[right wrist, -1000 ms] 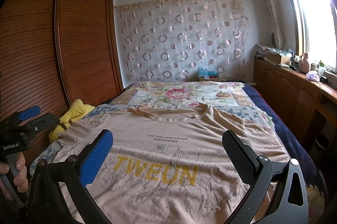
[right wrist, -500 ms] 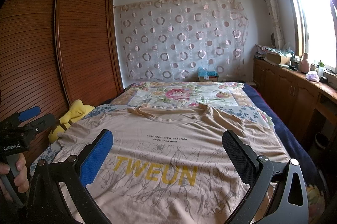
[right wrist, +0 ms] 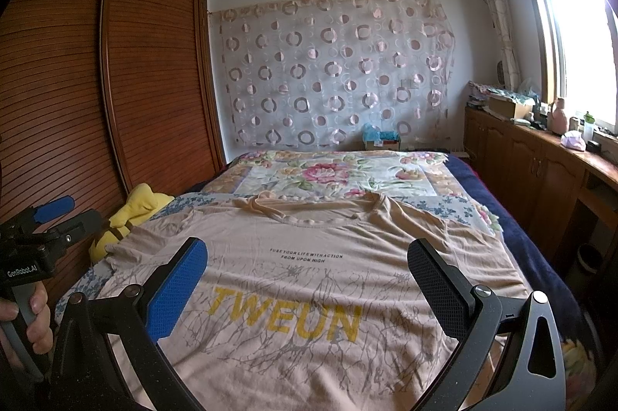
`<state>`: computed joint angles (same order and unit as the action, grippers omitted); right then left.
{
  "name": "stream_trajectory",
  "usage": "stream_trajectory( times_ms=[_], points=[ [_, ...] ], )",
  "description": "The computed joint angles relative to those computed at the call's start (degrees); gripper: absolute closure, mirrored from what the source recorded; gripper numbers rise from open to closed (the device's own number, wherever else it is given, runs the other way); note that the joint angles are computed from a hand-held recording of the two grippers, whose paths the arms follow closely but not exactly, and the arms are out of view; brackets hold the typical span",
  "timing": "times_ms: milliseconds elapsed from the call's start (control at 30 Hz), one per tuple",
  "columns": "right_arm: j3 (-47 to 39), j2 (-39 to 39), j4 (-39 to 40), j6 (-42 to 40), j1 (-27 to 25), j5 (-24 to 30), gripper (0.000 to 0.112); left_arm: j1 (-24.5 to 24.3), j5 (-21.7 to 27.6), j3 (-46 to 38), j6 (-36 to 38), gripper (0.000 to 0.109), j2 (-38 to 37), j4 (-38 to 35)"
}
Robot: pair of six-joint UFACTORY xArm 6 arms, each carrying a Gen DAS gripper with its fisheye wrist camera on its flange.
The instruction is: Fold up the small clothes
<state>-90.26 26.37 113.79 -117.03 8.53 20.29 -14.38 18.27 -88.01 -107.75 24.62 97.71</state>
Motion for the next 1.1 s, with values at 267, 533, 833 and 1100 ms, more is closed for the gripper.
stream_trajectory(
  times_ms=[267, 533, 833, 1100],
  points=[
    [0.1, -0.1, 0.0, 0.0, 0.0, 0.0, 0.009, -0.3, 0.4, 0.3, 1.2, 0.006, -0.7, -1.3],
    [-0.9, 0.7, -1.7, 1.3, 0.2, -0.3, 0.009, 0.0, 0.6, 1.4, 3.5, 0.006, -1.7, -3.8],
    [-4.4, 3.9, -11.6, 8.3, 1.0, 1.3, 0.009, 3.0, -0.3, 2.3, 5.5, 0.006, -0.8, -6.5],
    [-9.7, 8.2, -23.2, 17.8, 0.8, 4.8, 0.009, 7.3, -3.2, 3.2, 9.5, 0.006, 0.3, -9.8]
  ],
)
